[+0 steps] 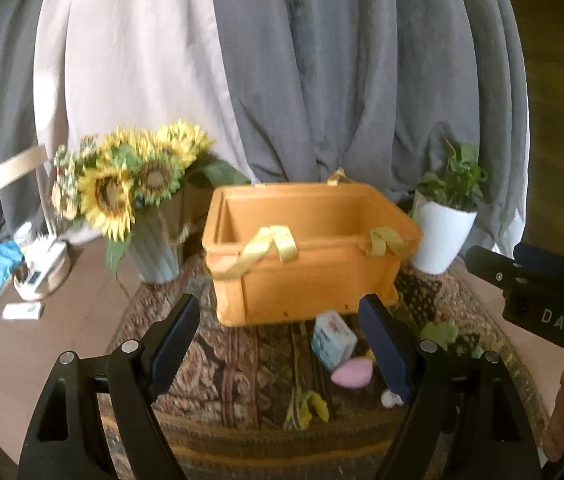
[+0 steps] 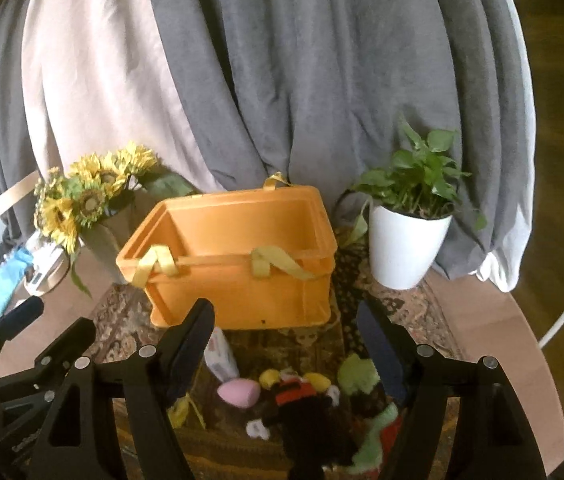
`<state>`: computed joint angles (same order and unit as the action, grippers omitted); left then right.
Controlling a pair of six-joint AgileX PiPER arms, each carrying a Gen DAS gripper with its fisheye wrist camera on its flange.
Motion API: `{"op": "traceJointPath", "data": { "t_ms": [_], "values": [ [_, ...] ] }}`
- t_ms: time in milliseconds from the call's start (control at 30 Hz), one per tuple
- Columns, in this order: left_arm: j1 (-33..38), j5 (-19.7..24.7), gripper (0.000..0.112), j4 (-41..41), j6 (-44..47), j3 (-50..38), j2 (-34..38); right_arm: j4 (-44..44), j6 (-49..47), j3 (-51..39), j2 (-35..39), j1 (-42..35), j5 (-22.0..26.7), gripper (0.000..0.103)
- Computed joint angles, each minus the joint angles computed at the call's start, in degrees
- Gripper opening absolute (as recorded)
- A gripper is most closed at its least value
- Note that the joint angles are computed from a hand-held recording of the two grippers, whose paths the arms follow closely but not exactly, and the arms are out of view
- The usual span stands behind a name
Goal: Organize soft objects
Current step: 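Withdraw both tools from the crate back toward the remaining soft items, then grasp the yellow-blue sandal with the left tool while the right tool grasps the black Mickey plush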
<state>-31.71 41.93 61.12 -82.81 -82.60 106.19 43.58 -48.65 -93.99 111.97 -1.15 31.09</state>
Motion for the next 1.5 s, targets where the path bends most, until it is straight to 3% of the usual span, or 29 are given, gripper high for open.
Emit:
{"op": "traceJointPath", "data": {
  "t_ms": [267, 700, 1000, 1167, 1367, 1500],
  "values": [
    [-3.67, 2.21, 0.082, 0.23, -4.54, 3.91, 0.07, 6.49, -9.39, 8.80, -2.67, -2.77, -0.09, 0.075],
    [-9.15, 8.01, 0.082, -0.22, -9.45, 2.96, 5.07, 9.00, -17.46, 11.53, 0.78, -7.06, 5.32, 0.075],
    [-7.23, 3.24, 0.082, -1.56, -8.09, 3.81, 7.10, 3.95, -12.83, 12.04, 3.33, -6.66, 4.58, 0.075],
    [-5.88, 0.54, 0.082, -0.54, -9.17, 4.83, 8.74, 3.11, -15.27, 15.57, 3.21, -4.12, -2.34, 0.075],
    [-4.18, -2.42, 0.082, 0.22, -9.63, 4.97, 10.98, 11.88, -30.63, 21.38, 2.16, -0.68, -13.79, 0.075],
    [-2.99, -3.94, 0.082, 0.35, -9.19, 3.40, 13.17, 9.96, -29.40, 19.46, 4.33, -0.27, -12.82, 0.075]
  ]
}}
